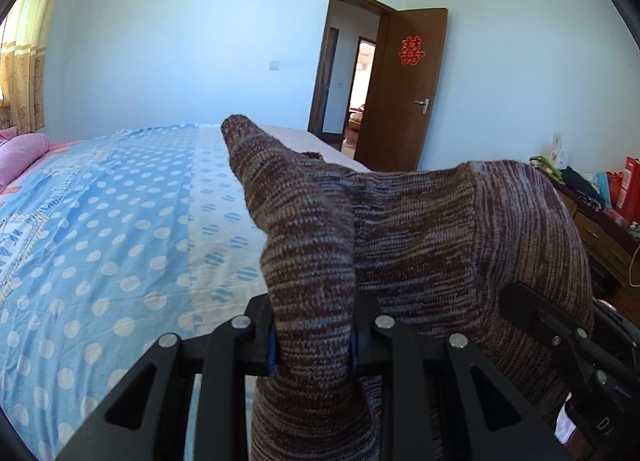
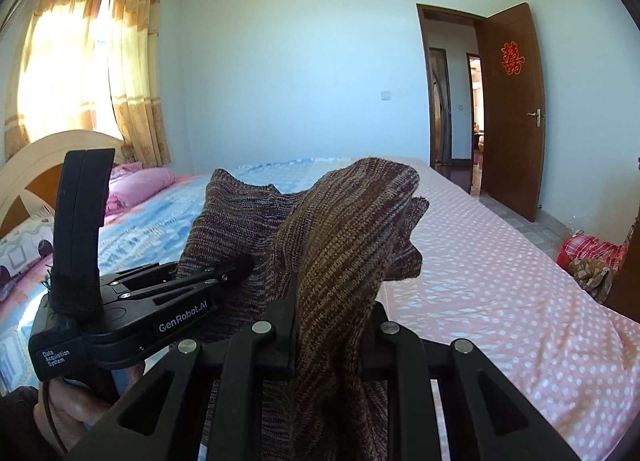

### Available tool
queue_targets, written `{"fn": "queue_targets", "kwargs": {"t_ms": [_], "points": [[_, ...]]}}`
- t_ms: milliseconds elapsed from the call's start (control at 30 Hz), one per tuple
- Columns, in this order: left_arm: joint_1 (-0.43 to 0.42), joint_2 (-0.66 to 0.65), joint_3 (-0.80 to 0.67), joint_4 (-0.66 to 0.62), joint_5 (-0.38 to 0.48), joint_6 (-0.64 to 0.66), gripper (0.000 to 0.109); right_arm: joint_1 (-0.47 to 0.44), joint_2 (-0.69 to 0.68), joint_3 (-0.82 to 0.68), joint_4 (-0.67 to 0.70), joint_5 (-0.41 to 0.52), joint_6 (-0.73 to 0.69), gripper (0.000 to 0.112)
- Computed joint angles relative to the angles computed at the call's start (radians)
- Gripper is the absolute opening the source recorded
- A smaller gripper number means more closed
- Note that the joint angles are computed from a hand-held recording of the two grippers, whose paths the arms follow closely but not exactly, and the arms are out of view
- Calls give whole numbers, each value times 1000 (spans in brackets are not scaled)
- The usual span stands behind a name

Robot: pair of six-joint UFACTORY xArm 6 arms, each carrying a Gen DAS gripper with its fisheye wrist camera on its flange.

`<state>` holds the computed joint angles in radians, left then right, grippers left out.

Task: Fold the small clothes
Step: 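Carry the lifted sweater with both grippers toward the pink sheet area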

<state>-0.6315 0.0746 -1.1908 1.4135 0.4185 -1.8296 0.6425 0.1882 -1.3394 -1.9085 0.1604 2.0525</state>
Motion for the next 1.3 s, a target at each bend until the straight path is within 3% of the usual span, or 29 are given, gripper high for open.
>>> {"fn": "queue_targets", "kwargs": {"t_ms": [67, 333, 733, 1033, 1167, 1300], "points": [[-21, -17, 9, -7, 1, 13, 26, 18, -64, 62, -41, 32, 51, 20], [-100, 19, -49, -75, 4, 142, 26, 44, -271, 278, 1, 136, 64, 20], [-172, 255, -303, -281, 7, 404, 26, -59, -420, 465, 79, 171, 41, 20], [-178, 490, -576, -486, 75, 641, 26, -179, -285, 391, 79, 108, 47, 20], [-173, 622, -735, -585, 120, 734, 27, -239, -171, 308, 159, 62, -57, 20], [-175, 756, -899, -696, 208, 842, 29, -288, -53, 236, 417, 19, -321, 20]]}}
